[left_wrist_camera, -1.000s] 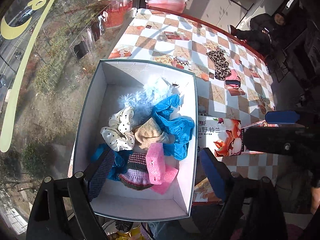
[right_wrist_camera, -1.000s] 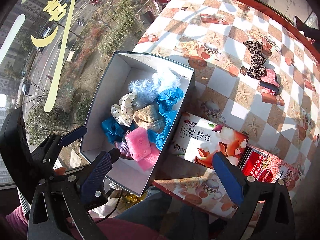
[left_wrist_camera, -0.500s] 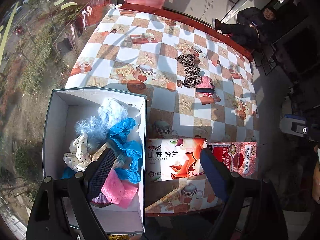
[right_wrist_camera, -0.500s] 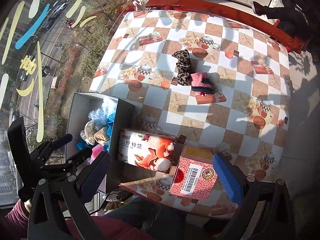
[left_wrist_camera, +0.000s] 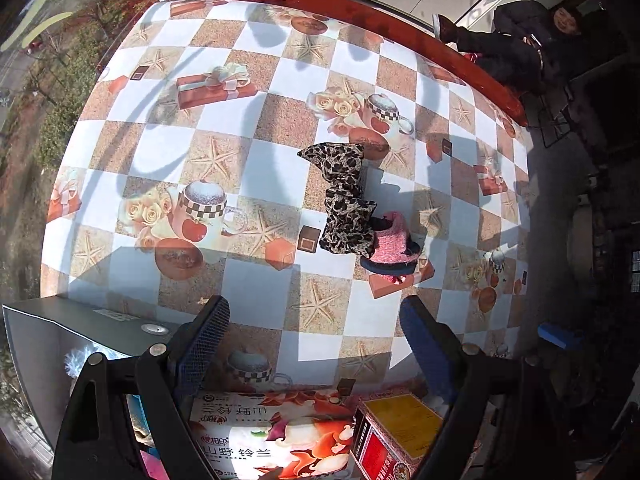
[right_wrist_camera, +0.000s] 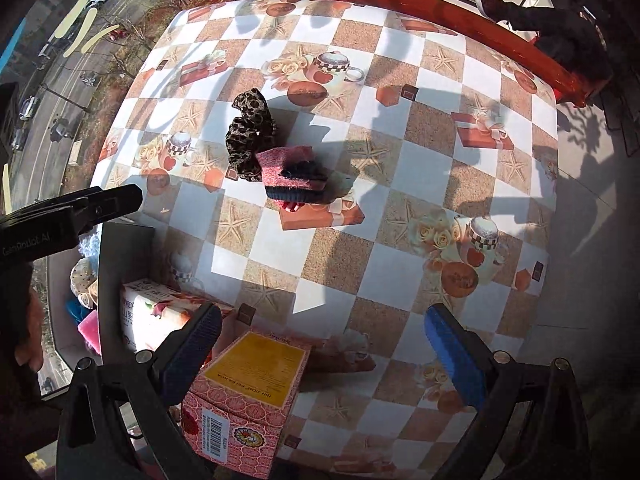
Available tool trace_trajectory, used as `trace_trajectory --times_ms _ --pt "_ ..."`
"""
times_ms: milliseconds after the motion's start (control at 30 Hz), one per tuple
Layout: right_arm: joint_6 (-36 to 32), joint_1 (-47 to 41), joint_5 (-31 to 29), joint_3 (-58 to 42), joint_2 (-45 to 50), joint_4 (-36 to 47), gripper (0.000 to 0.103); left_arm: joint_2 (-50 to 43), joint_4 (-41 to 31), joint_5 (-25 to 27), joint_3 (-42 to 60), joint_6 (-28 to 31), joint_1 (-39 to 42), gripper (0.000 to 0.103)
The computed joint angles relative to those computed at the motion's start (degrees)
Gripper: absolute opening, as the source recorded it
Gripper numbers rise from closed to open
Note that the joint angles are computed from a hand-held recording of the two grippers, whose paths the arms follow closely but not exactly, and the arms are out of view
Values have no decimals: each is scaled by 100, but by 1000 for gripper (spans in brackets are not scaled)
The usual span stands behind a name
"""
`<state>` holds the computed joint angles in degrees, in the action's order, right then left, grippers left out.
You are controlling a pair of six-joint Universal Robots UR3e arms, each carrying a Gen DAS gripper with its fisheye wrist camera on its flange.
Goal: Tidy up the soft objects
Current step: 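Grasp the leopard-print glove with the left gripper while the right gripper grasps the pink knit glove, then carry the leopard-print glove and pink knit glove over the white box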
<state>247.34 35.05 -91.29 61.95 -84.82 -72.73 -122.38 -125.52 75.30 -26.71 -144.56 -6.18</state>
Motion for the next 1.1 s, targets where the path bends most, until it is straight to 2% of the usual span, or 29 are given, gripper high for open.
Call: trace_trajectory --times_ms 233,333,433,500,600,633,700,733,767,833,900,967,1100 --pt "-993 -442 -119 1641 -330 -1493 102 -1516 514 316 1151 -988 -968 89" --pt "-1278 -532 -131 2096 -363 -2023 102 -2134 434 578 1801 -1219 -1194 89" --pt "-1550 -641 -144 2533 -375 -2623 102 -2099 923 836 1294 -1368 -1331 89" --pt "-1691 -752 -126 2758 -306 -2971 102 -2094 1082 921 1079 -1372 -1376 83" --pt "-1850 -924 -1 3108 -182 -3636 102 -2156 1155 1055 993 -1377 -1425 80" --pt "-1896 -964 36 3192 -122 -3861 102 -2216 1087 1004 1059 -1347 -1412 73" --pt "-2001 -999 63 3229 86 -4171 102 -2001 1328 922 600 -1298 -1372 66" --pt "-2049 -1012 71 3209 205 -4243 102 -1867 1481 861 347 -1217 -1360 54" --pt "-2080 -1032 109 3210 296 -4306 100 -1847 1461 795 334 -1126 -1357 35" --pt "-2024 -1119 272 3414 318 -4630 78 -1711 1649 913 60 -1087 -1370 29" --pt "-1878 -1215 361 3503 298 -4620 51 -1268 2191 860 -750 -1003 -1290 26" --pt "-1742 -1327 513 3756 125 -4773 39 -939 2533 904 -1251 -1018 -1210 25" --pt "-1512 -1245 341 3725 -203 -4455 38 -58 3211 868 -2378 -857 -937 25"
